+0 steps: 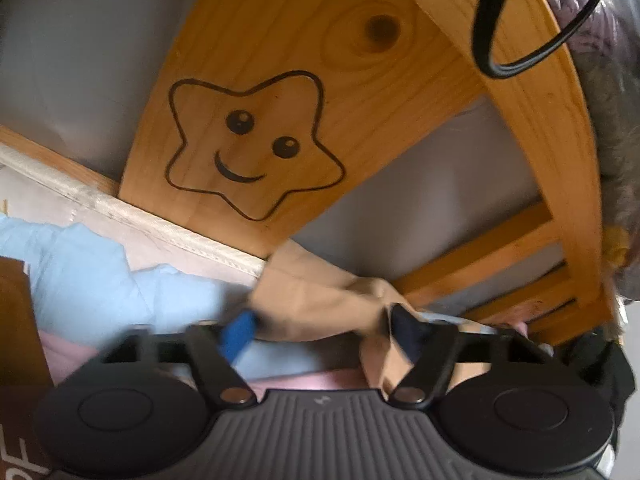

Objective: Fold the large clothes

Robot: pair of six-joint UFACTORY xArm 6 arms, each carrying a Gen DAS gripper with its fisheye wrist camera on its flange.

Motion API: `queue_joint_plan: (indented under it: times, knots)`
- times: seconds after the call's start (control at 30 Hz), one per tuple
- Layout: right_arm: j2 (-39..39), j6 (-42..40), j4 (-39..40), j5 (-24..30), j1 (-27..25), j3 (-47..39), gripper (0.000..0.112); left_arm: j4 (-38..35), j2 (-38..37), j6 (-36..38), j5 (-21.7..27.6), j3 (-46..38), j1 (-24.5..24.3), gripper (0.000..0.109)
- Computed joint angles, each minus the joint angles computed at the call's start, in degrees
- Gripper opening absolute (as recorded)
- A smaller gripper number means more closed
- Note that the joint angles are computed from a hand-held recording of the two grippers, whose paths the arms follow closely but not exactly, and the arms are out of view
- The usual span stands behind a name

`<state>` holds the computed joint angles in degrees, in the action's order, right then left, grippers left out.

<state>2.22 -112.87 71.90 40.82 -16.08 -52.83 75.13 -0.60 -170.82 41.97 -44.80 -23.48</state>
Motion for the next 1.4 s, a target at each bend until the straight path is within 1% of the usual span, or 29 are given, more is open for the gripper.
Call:
queue_joint_plan:
  times: [0.03,0.13,0.17,0.23,0.3,0.37,0.47,0.5,0.57,0.63,0.7,0.73,0.8,0.87,0.97,1.03,1.07,1.13,1.17,1.2,1.23,1.3,1.37,1.4]
  knots:
    - [0.1,0.7,-0.3,-0.1,0.1,-0.1,0.102,0.2,0.1,-0.6,1.2,0.0,-0.9,0.064]
    - [0.8,2.7,-1.0,0.7,-0.3,-0.8,0.102,0.7,0.6,-0.9,4.6,-0.9,-3.3,0.043]
    - [0.9,3.0,-1.1,0.9,-0.4,-1.0,0.102,0.8,0.8,-0.4,5.2,-1.3,-4.0,0.034]
    - [0.7,3.1,-0.5,1.1,-0.7,-0.9,0.102,1.1,1.0,1.2,7.0,-2.1,-5.8,0.027]
    - [0.3,2.7,0.0,1.5,-1.1,-0.8,0.102,1.2,1.7,3.4,10.3,-3.7,-8.5,0.019]
    - [-0.1,2.1,0.6,2.1,-2.0,-0.5,0.102,1.5,2.8,7.4,14.4,-6.0,-11.8,0.017]
    - [-0.8,1.7,1.0,2.3,-3.1,-0.2,0.102,3.9,6.1,16.2,21.2,-11.1,-16.5,0.016]
    - [-1.0,1.6,1.0,2.4,-3.6,-0.2,0.102,5.6,7.5,20.2,23.0,-13.1,-17.8,0.016]
    - [-1.2,1.4,1.5,2.2,-4.4,-0.2,0.102,10.4,8.8,25.6,24.8,-15.4,-19.5,0.015]
    - [-1.0,1.8,1.9,2.3,-5.3,-0.8,0.102,16.5,9.4,32.3,24.7,-17.2,-20.5,0.015]
    - [-0.6,3.4,2.4,2.3,-6.2,-2.0,0.102,22.5,8.5,37.9,21.2,-17.4,-21.5,0.015]
    - [-0.3,4.3,2.9,2.3,-6.6,-2.6,0.102,25.8,8.8,40.1,17.7,-18.3,-21.3,0.015]
    - [0.7,7.6,3.5,2.1,-7.5,-4.4,0.102,30.1,10.0,44.1,9.4,-20.9,-20.2,0.015]
    - [2.3,13.2,3.4,1.9,-8.4,-6.7,0.102,33.0,12.1,47.1,1.7,-23.9,-19.0,0.015]
    - [5.9,25.4,0.1,3.7,-10.2,-11.0,0.102,33.2,16.7,50.5,-10.0,-29.0,-17.2,0.015]
    - [8.5,33.5,-2.7,7.0,-11.7,-13.8,0.102,31.0,19.5,52.4,-15.4,-31.4,-16.3,0.017]
    - [9.9,37.0,-3.8,8.8,-12.4,-15.1,0.102,29.7,20.0,52.7,-16.6,-31.3,-16.6,0.017]
    - [11.9,41.7,-5.9,11.1,-12.8,-16.8,0.102,28.0,21.1,52.8,-21.4,-32.0,-15.3,0.019]
    - [12.2,42.9,-6.5,11.3,-12.6,-16.9,0.102,28.3,21.2,51.4,-23.1,-31.7,-14.8,0.025]
    - [12.6,43.3,-6.8,11.5,-12.3,-17.0,0.102,28.8,21.3,49.8,-25.1,-31.5,-14.1,0.037]
    - [12.8,43.1,-6.9,11.6,-11.8,-17.1,0.102,29.7,20.9,48.1,-26.5,-30.9,-13.6,0.042]
    - [12.6,42.9,-6.5,11.1,-10.6,-16.6,0.102,32.2,19.4,44.1,-27.2,-28.5,-13.8,0.056]
    - [12.9,43.4,-6.3,11.4,-9.1,-16.8,0.102,35.3,18.7,40.8,-28.7,-27.7,-13.2,0.063]
    - [13.2,43.8,-6.3,12.0,-8.3,-17.3,0.102,36.2,18.1,39.6,-28.4,-26.8,-13.2,0.065]
